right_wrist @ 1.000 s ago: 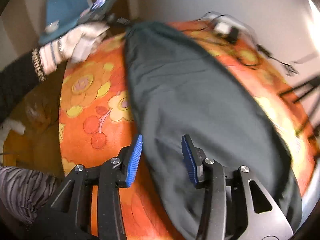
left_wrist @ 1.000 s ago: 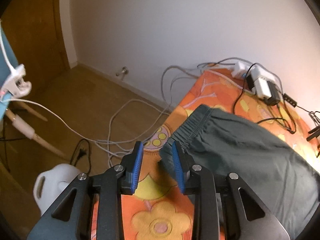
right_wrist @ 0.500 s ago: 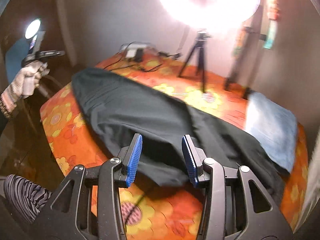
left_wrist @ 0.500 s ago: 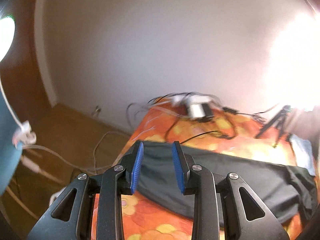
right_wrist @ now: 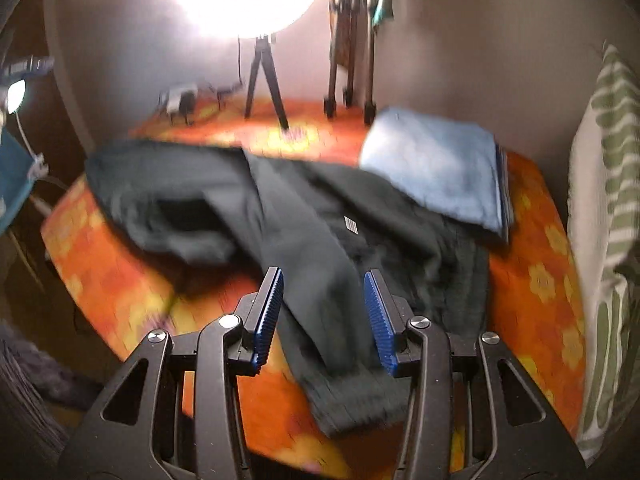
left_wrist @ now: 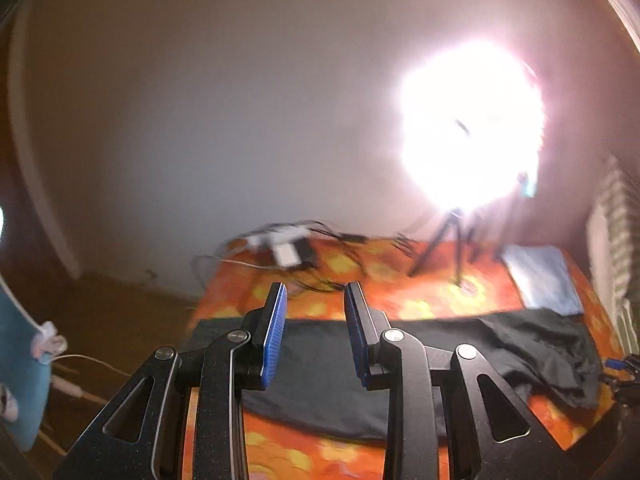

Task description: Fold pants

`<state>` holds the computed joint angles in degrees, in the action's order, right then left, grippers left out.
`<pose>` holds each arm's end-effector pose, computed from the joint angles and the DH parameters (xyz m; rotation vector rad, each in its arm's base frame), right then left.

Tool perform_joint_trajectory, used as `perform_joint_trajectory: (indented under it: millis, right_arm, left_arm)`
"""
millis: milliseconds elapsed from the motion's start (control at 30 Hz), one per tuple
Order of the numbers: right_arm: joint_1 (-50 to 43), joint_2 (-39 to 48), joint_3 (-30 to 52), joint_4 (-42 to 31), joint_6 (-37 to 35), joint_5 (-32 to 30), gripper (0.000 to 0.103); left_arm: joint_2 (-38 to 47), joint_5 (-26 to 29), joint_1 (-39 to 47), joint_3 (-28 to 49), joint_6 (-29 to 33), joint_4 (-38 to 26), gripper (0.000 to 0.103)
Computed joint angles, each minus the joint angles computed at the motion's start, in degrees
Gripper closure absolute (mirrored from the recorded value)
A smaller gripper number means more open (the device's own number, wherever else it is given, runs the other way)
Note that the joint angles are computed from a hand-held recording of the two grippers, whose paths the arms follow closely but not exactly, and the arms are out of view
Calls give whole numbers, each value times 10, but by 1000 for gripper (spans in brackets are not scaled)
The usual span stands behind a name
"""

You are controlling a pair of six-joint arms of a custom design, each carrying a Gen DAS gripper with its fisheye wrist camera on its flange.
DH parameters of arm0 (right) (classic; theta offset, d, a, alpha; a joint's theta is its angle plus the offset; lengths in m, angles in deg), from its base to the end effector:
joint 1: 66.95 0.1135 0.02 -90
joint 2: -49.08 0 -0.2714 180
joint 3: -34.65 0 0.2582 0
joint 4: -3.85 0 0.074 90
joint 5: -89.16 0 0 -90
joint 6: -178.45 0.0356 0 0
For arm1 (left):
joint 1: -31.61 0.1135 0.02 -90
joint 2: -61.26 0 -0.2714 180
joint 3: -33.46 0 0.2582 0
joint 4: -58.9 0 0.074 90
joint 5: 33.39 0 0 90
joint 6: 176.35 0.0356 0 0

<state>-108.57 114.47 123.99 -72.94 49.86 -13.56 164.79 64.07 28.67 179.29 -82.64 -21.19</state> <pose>0.1612 -0.1327 0.3784 -0.0274 2.4900 -0.3267 0.3601 -0.0231 0.4842 0.2001 2.2183 -0.1378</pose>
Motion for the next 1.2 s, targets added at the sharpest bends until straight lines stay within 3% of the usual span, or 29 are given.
perform_joint_trajectory:
  millis: [33,100,200,300,433,833,867,967,1000,1200]
  right_arm:
    - [-15,-8,-15,-1,-21,0,59]
    - [-48,-18,-39,-10,-64,-8,56]
    - [-102,-27,-60,-33,-139,-43,37]
    - [-133,-50,-83,-52,-221,-62,31]
    - [-144,-81,-115,-47,-269,-60,30]
    - [-84,-119,-199,68,-277,27,30]
    - [-78,-121,-205,81,-273,36,34]
    - [-69,-99,-191,84,-253,55,78]
    - [-76,-86,-170,77,-239,39,84]
    - [-108,23,18,60,-130,-40,91]
  left_arm:
    - [-1,9,-10,-7,4,-9,75]
    - [-35,16,-46,-100,-6,27,75]
    - [-83,27,-97,-241,-35,92,75]
    - [-122,30,-155,-376,-64,155,75]
    - [-141,41,-227,-481,-118,221,75]
    - [-84,38,-336,-481,-142,234,75]
    - [-72,37,-341,-473,-141,232,75]
    - [-46,25,-354,-462,-137,240,75]
    - [-35,22,-358,-453,-137,236,75]
    - [-12,29,-367,-435,-148,238,75]
